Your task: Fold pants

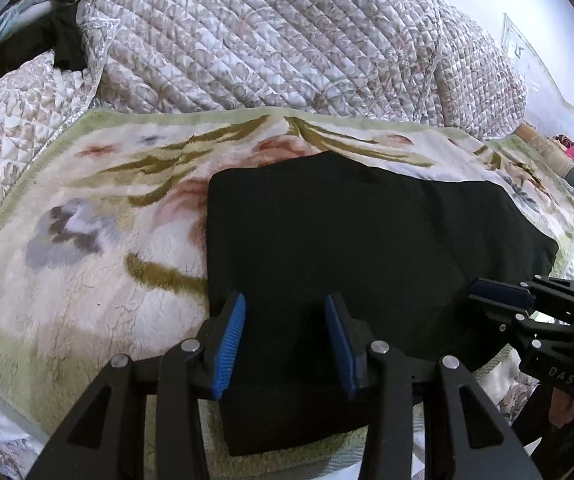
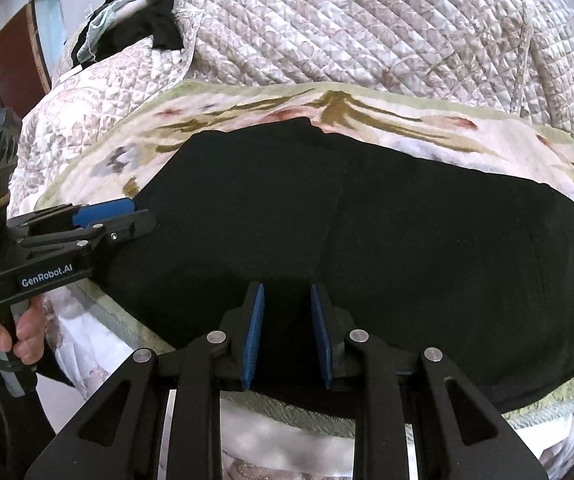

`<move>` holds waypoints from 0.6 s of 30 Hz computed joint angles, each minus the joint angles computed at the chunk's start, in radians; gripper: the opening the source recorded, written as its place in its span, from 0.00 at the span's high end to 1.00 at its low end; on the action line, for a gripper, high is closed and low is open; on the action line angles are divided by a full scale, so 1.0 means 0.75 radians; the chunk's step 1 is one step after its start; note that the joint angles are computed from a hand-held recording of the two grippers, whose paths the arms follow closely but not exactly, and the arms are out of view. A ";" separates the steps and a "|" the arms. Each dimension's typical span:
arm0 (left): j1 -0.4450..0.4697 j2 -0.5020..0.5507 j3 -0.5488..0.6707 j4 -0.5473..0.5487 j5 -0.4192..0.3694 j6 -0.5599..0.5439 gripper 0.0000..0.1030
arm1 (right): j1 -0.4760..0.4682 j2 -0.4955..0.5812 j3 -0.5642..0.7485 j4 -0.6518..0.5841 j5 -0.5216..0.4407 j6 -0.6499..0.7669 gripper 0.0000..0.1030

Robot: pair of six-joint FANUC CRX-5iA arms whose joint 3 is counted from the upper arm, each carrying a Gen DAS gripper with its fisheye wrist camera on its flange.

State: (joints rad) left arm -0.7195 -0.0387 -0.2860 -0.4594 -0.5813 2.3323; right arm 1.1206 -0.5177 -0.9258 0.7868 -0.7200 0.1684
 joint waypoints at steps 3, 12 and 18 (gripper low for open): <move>-0.005 0.002 0.004 -0.009 -0.005 0.021 0.56 | 0.001 0.001 -0.006 0.018 0.002 -0.017 0.76; -0.012 0.006 0.022 -0.010 -0.038 0.012 0.56 | -0.011 -0.015 0.008 -0.034 0.006 0.007 0.76; -0.016 -0.023 0.019 -0.032 -0.044 0.048 0.56 | -0.002 -0.050 0.000 -0.025 -0.085 -0.038 0.76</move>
State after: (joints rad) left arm -0.7318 -0.0560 -0.2721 -0.4836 -0.6140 2.3679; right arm 1.1192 -0.5549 -0.9261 0.7680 -0.7841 0.1397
